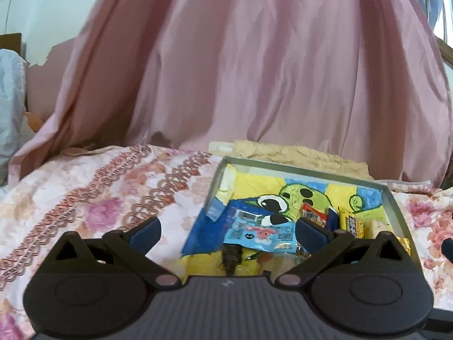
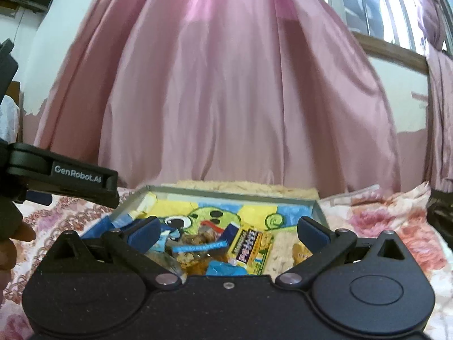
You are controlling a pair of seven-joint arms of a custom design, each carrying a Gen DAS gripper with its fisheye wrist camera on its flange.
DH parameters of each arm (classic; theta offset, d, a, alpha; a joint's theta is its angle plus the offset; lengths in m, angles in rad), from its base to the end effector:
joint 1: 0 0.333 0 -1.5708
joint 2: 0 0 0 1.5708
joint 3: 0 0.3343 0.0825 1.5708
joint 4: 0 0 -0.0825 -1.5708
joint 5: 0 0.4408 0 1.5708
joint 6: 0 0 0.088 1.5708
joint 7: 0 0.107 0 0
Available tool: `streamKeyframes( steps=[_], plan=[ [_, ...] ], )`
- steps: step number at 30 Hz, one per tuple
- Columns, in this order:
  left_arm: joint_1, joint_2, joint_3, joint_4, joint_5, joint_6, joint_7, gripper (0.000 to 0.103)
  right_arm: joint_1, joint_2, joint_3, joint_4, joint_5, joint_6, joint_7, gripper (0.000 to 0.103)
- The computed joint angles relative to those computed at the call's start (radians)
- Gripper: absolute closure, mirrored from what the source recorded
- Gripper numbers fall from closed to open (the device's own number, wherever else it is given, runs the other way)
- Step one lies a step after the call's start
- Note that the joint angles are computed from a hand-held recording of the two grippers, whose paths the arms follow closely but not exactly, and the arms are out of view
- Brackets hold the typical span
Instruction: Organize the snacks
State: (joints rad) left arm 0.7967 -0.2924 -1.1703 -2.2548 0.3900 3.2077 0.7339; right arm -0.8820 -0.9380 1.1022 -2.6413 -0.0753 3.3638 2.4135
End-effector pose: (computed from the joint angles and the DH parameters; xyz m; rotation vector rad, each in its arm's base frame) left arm 0.5237 -0.2880 0.5106 -1.5546 1.6901 -1.1415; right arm 0.4498 0.1653 0.4894 -1.2840 1.5242 -1.2786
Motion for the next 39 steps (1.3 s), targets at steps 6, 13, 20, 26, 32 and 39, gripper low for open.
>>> streamKeyframes(
  steps=[6,13,20,26,32,39],
  plan=[
    [-0.227,-0.081,0.224,-0.103,-0.043,0.028,0.027,0.000,0.104,-0.070,-0.068,-0.038,-0.002,-0.062,0.019,0.001],
    [-0.429,-0.179,0.402,-0.234,-0.110,0.047,0.103,0.000,0.221,-0.147,-0.128,-0.086,-0.038,-0.167,0.114,0.001],
    [-0.567,-0.254,0.509,-0.346,-0.185,0.059,0.168,0.000,0.380,-0.212,-0.197,-0.150,-0.109,-0.295,0.176,0.001],
    [-0.643,-0.305,0.569,-0.424,-0.237,0.061,0.203,0.000,0.488,-0.271,-0.233,-0.184,-0.176,-0.384,0.224,0.001],
    [-0.711,-0.353,0.634,-0.488,-0.269,0.045,0.226,0.000,0.576,-0.318,-0.247,-0.205,-0.236,-0.456,0.288,0.001],
    [-0.769,-0.423,0.687,-0.564,-0.278,0.039,0.251,0.000,0.694,-0.308,-0.270,-0.209,-0.299,-0.562,0.339,0.001]
  ],
)
